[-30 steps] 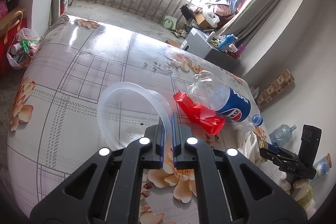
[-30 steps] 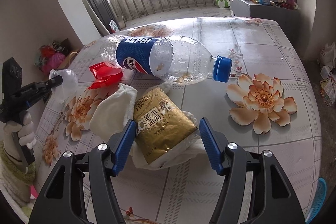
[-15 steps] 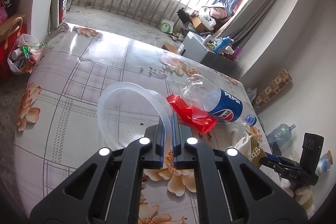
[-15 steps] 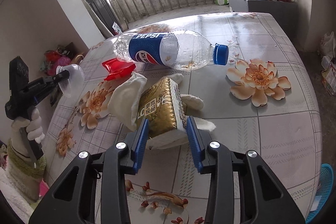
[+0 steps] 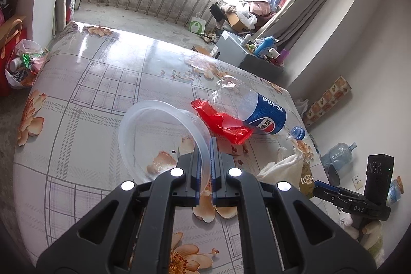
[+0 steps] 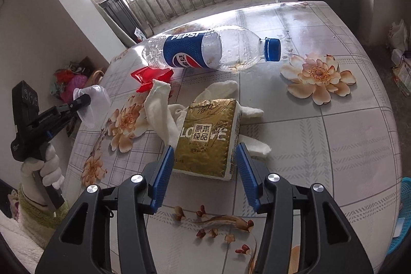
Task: Collect trash
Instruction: 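Close the right tool on the gold packet while the left tool holds the bowl, then carry the gold packet and clear bowl over the blue wastebasket with both tools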
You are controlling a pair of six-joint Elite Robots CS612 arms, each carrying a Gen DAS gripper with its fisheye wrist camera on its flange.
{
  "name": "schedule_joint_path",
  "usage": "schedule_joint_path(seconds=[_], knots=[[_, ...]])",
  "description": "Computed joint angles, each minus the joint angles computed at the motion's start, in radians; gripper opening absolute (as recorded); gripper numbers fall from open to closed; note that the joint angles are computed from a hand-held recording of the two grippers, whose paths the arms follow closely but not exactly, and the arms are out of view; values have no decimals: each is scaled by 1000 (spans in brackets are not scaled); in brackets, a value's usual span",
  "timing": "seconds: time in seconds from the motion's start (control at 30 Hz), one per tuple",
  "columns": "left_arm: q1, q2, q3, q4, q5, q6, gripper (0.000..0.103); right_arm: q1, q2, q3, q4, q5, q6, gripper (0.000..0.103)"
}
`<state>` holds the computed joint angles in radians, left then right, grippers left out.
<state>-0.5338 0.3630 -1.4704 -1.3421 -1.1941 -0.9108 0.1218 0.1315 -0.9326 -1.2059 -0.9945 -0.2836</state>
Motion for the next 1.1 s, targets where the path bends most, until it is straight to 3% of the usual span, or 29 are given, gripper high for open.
schedule_joint_path(seconds=[0.17,0.27,0.37,0.47,0.63,0.9,1.0,1.1], knots=[[-17,-1,-9,3,-39,24,4,27,-12,35,-40,-70,21,62],[-28,-3,-2,-11,-79,39,4,48,-15,46,-58,-161,-6,61],[-40,-4,10,-24,-115,67,4,53,-18,58,-51,-186,5,61],[-47,-6,22,-40,-147,87,4,45,-13,49,-43,-164,33,54],[-57,-22,50,-64,-164,128,4,19,-2,20,-21,-82,96,52],[-75,-65,117,-115,-177,229,4,-56,48,-90,-60,129,268,52],[-79,-92,170,-152,-209,280,4,-85,67,-140,-120,147,341,52],[-78,-130,250,-214,-274,348,4,-122,86,-191,-216,108,450,52]])
